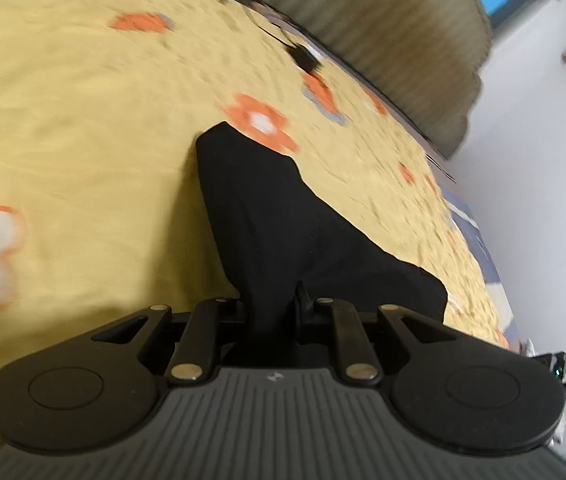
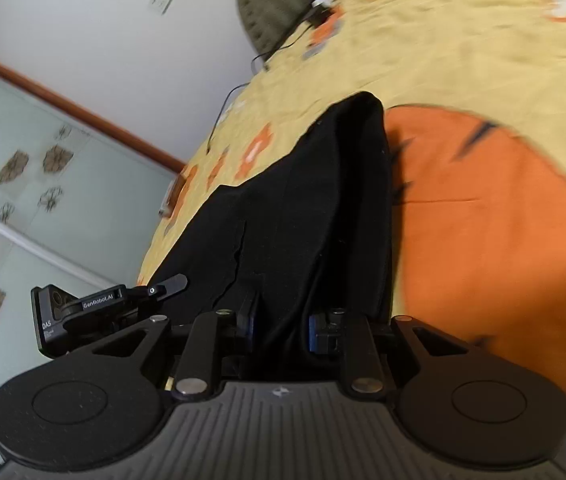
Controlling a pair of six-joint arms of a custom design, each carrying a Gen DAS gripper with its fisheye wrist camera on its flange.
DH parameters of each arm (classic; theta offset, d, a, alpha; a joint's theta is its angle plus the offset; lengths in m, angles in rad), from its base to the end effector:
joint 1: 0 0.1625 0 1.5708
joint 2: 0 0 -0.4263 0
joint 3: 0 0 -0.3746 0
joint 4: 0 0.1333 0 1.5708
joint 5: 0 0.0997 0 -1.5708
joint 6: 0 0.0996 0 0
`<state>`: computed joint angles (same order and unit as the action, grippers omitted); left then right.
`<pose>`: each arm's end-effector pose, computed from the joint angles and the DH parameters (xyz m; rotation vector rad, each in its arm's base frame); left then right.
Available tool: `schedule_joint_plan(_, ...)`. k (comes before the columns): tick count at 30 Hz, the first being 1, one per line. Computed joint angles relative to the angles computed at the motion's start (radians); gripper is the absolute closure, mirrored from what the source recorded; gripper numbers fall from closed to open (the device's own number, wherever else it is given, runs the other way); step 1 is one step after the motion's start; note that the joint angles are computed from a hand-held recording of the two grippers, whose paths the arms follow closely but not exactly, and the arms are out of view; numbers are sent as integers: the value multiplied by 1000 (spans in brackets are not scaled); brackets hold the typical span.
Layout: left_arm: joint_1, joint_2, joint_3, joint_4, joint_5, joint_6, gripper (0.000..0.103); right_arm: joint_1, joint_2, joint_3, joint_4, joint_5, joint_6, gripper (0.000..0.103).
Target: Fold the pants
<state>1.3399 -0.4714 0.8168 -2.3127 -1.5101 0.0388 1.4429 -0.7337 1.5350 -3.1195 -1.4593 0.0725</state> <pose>-0.0618 -0.8716 0.1761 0.3926 3.0325 -0.6203 0.0517 -0.7302 0.1741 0.2226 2.8370 -1.1196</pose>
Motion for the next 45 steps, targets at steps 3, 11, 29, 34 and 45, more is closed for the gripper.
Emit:
schedule_joint_plan(3,5,-32,31,-49,28,5,87,22,41,-56,35,-2,-14,82)
schedule_joint_plan(11,-3,-35,20,-20,141,117,72,118,76,-85,-43,-293,-27,79)
schedule_joint_plan(29,-120,-84,296,-429,371,461,18,271,161,-97,-298,-643,-400,66)
schedule_joint_plan(34,-131,-69,313,-461,428,472,18,281,246,-214,-143,-697,-481,67)
schedule_joint_plan(45,-138,-63,328,-503,499,489,15,299,290,-308,-170,-702,-506,65)
